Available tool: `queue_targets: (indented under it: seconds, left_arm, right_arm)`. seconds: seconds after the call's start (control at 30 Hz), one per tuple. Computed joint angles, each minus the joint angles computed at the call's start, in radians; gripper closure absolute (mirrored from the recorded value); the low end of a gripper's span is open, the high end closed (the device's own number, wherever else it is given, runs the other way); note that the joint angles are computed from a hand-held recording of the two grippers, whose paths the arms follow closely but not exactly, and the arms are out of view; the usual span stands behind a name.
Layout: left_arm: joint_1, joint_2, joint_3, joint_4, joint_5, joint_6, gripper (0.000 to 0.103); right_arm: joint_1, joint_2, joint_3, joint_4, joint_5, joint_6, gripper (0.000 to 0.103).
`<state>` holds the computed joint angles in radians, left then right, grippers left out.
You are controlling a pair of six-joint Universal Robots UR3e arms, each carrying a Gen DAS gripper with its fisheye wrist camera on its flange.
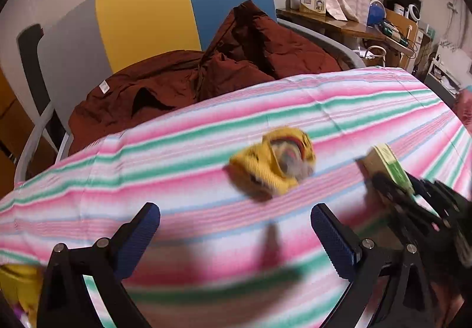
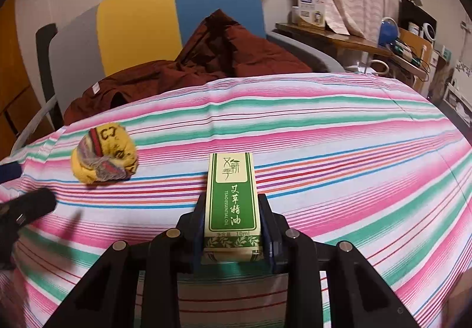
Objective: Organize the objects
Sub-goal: 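Grasp the yellow knitted pouch with the left tool while the right tool holds the box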
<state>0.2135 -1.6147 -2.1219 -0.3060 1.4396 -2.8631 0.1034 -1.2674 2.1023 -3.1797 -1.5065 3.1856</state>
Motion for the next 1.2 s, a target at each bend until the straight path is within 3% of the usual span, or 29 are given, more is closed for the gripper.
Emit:
queue_targets:
  seconds: [0.27,0.37,0.43,0.5,0.63,0.7,0.8,0.97,1.2]
  left_arm:
    - [-0.065,-0.201,0.176,0.04,0.027,-0.081,0.0]
    - [-0.091,-0.258,0.189,0.108,0.031,-0.089,0.002]
    - [-0.102,-0.284,0.198,0.121,0.023,-0.08,0.012]
    - [-0.102,-0.297,0.197,0.122,-0.002,-0.074,0.032]
    - [-0.114,-0.304,0.164,0.183,-0.004,-0.094,0.04]
    - [-0.105,-0.292,0.136,0.203,-0.032,-0.085,0.052]
    - [-0.107,-0.27,0.083,0.251,-0.024,-0.086,0.057]
    - [-0.07,-0.189,-0.055,0.332,-0.038,-0.1,0.064]
    - [0.059,-0.012,-0.28,0.379,-0.142,-0.092,0.067]
  right_arm:
    - [0.008,0.01,0.004,-0.022,-0.013,0.0,0.072]
    - [0.014,0.019,-0.003,-0.022,-0.023,0.0,0.072]
    - [0.013,0.019,0.002,-0.031,-0.026,0.002,0.072]
    - [0.01,0.019,0.009,-0.04,-0.028,0.008,0.072]
    - [0.002,0.018,0.017,-0.051,-0.026,0.017,0.072]
    - [0.005,0.019,0.012,-0.048,-0.031,0.018,0.072]
    - [0.019,0.023,0.007,-0.047,-0.055,0.019,0.072]
    - [0.038,0.023,0.005,-0.058,-0.091,0.017,0.072]
    - [0.058,0.019,0.024,-0.122,-0.112,0.0,0.072]
